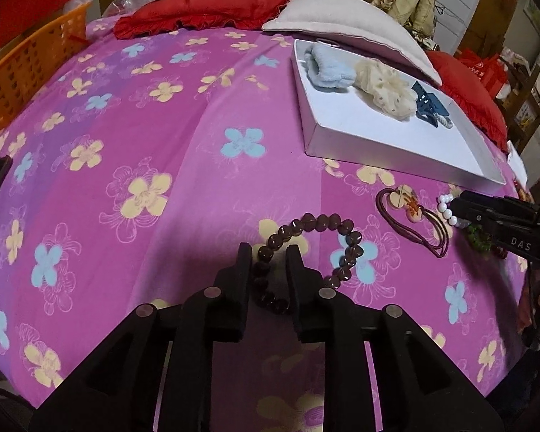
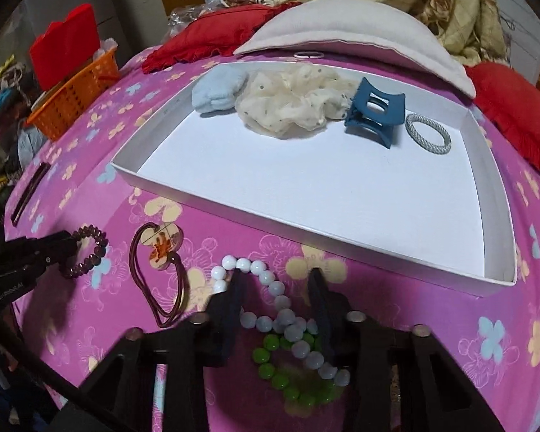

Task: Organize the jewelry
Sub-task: 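Grasp the white pearl bead strand with the right tool, then carry the brown bracelet with the left tool while the right tool carries the pearl strand into the tray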

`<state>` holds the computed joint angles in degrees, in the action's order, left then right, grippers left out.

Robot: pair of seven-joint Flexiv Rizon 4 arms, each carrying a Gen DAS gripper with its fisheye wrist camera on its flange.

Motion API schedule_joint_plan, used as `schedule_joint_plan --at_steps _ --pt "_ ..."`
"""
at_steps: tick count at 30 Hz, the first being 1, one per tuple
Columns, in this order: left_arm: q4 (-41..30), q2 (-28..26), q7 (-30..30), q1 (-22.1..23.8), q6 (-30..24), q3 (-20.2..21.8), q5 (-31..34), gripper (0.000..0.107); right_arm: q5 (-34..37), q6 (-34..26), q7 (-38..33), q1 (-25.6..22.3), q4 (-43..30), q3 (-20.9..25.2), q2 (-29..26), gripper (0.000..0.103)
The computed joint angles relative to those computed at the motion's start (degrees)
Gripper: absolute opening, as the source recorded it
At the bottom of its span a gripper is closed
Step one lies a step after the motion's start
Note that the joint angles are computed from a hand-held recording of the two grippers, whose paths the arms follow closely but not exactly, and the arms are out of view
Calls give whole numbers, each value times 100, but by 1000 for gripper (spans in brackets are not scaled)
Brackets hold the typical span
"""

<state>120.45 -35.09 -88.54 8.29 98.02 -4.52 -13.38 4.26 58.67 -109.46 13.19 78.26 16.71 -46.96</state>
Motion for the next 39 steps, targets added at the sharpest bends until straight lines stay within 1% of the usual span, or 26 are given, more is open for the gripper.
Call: schedule_joint_plan --at_steps 1,2,3,4,6,11,14,17,19,22,25,30,33,35,38,39 --pt "-45 3 -47 -204 -70 209 -35 16 50 -77 -31 -44 -25 69 1 12" --pt "-115 0 -133 -481 -183 505 -40 7 98 -124 -40 -68 -48 105 1 12" --pt "-141 3 -111 -598 -260 614 -74 7 150 -169 -47 -86 -60 135 7 8" --pt "-133 31 -83 -554 -313 537 -103 7 205 -166 -63 -101 -37 160 30 9" --pt "7 101 -30 -210 -200 149 -80 7 387 -50 -101 -168 80 248 131 9" --pt "429 461 -127 153 292 -274 52 7 992 262 -268 -467 460 590 499 9" --pt "619 732 -226 234 473 -380 186 7 1377 424 -509 -674 702 814 782 9" --pt "823 1006 -369 383 646 -571 362 7 1804 512 -756 -867 870 1004 1034 9" --pt "897 1149 -450 438 663 -645 472 7 2117 536 -912 -989 964 1109 1194 9" --pt "1010 1370 -558 491 703 -736 631 7 2468 504 -1111 -1071 1049 1135 1380 9" --pt "1059 1531 -610 394 668 -680 712 7 2852 408 -1345 -1174 1105 1146 1559 9" --pt "1071 1681 -638 -6 614 -373 677 7 3359 423 -1652 -1176 1203 992 1830 9" --pt "1038 1697 -577 -236 586 -206 643 7 3449 500 -1643 -1094 1318 793 1975 9" --pt "1026 1686 -540 -187 600 -299 671 7 3462 576 -1594 -1054 1392 670 2047 9" --pt "949 1633 -483 -127 548 -427 694 7 3591 652 -1582 -1122 1439 595 2106 9" --pt "911 1610 -460 -169 525 -409 683 7 3655 670 -1591 -1159 1435 588 2111 9"
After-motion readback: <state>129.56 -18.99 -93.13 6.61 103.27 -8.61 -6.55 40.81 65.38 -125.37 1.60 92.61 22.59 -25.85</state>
